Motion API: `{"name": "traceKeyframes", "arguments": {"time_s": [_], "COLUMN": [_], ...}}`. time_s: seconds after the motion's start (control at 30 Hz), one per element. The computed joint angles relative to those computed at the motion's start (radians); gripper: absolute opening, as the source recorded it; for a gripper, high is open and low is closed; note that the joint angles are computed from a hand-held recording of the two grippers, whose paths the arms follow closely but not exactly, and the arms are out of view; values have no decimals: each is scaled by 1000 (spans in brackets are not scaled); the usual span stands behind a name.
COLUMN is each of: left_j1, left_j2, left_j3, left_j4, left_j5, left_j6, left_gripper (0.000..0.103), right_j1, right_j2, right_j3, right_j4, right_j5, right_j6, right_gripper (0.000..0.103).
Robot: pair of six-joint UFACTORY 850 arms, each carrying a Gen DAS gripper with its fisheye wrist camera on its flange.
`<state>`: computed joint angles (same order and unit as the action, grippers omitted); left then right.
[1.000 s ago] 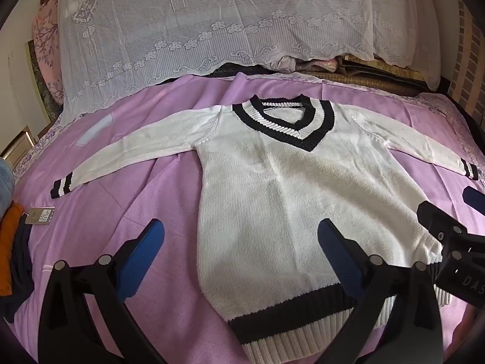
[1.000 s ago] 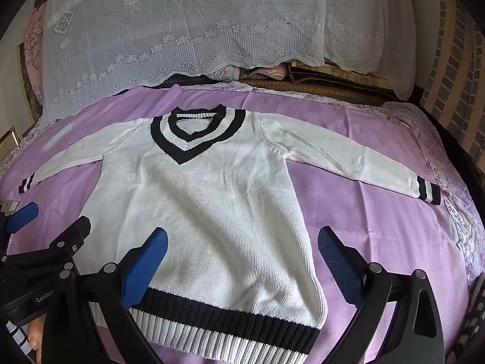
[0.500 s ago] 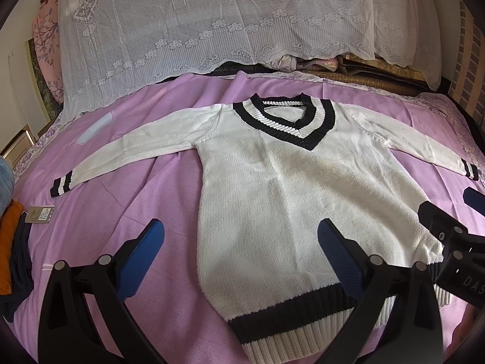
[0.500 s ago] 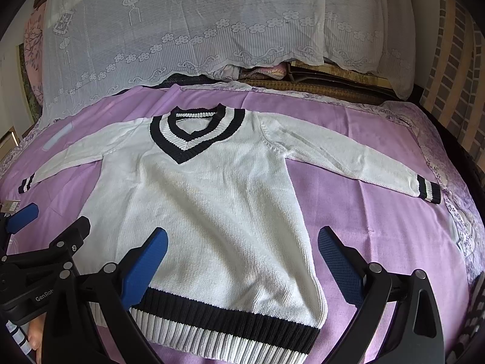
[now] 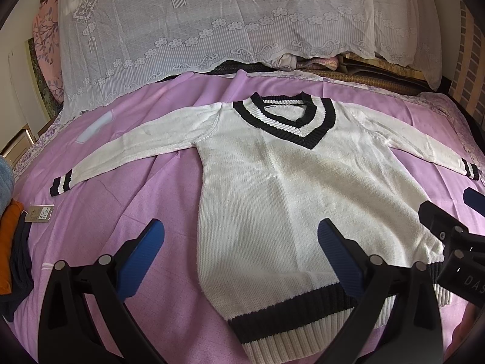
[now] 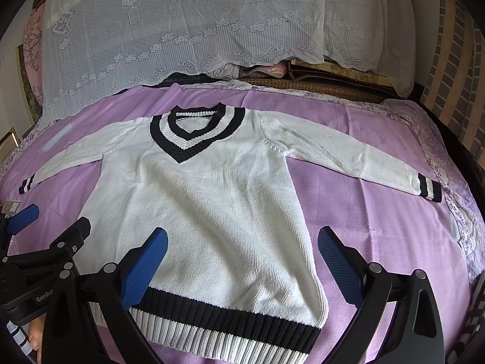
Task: Fold small clothes
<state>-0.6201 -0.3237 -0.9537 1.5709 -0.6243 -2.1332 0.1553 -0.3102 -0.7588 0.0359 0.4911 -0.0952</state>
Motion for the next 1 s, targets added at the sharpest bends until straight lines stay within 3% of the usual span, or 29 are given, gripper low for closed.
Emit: {"name": "traceKeyframes", "arguments": {"time_s": [1.0], "left_j1": [-1], "left_j2": [-9], "left_j3": [3], "left_j4": [-1], "left_j5": [7], "left_j6": [-2], "left_gripper": [99], "right_j1": [-5], "right_j2": [-8], "right_j3": [-11], "right_j4": [-23], "right_j5": [-13], "right_j6": [31], "right_gripper": [100]}}
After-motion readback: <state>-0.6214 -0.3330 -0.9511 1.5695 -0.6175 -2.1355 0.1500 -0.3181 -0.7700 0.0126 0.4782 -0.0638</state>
